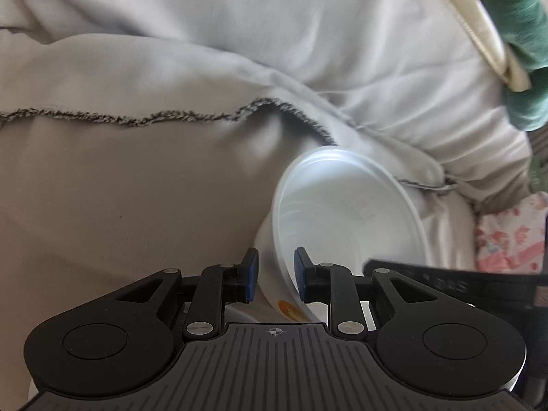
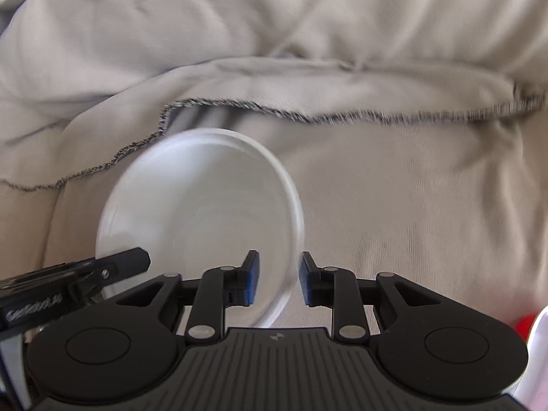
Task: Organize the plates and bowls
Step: 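Lower the white bowl into the blue bowl and open the left tool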
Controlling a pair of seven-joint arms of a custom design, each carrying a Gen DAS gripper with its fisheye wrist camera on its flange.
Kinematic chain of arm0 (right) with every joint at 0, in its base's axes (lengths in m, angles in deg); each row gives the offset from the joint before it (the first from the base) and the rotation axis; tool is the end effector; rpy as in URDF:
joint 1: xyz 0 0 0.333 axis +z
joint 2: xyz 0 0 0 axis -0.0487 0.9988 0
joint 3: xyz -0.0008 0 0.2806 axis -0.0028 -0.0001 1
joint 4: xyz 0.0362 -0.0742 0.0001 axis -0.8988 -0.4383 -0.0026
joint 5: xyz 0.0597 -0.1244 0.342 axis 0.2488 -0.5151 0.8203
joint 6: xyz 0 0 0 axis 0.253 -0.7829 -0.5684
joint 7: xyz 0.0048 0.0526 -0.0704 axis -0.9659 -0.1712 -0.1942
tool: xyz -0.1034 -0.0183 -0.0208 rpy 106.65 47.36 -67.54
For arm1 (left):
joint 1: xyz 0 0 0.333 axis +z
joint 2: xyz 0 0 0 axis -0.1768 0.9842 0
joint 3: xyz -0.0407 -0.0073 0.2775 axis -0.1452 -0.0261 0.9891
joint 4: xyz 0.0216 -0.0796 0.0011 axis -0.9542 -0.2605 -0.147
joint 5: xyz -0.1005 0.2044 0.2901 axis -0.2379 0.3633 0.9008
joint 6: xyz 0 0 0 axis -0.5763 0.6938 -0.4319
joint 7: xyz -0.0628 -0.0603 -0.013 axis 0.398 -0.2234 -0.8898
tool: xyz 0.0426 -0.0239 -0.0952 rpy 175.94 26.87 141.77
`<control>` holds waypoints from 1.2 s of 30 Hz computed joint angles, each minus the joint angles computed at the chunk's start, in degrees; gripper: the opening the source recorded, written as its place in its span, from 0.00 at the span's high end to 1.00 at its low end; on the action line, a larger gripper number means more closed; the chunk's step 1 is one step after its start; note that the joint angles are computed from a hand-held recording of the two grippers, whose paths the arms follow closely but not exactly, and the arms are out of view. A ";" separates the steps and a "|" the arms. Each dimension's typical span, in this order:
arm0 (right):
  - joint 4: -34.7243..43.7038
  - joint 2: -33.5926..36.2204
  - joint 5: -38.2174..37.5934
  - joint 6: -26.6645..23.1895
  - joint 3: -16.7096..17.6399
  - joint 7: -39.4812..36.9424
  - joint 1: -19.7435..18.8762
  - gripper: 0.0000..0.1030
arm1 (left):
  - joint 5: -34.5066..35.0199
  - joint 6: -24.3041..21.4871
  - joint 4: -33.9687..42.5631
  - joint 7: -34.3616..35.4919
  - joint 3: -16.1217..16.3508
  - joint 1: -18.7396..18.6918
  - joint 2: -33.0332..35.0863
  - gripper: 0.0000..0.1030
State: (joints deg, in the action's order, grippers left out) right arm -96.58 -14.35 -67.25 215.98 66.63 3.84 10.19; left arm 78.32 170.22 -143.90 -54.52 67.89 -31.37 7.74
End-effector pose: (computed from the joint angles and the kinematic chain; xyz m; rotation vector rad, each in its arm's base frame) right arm 0.4825 0.1073 0.4799 -2.0458 1.6749 -0.2231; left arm 0.4390 -0.3596 0.4790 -2.2994 1.7349 -1.0225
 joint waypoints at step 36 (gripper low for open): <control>-31.28 -46.64 2.31 -9.10 -6.87 -12.46 -9.81 0.71 | 2.39 -16.39 0.02 -10.22 -9.88 -7.29 -14.55 0.72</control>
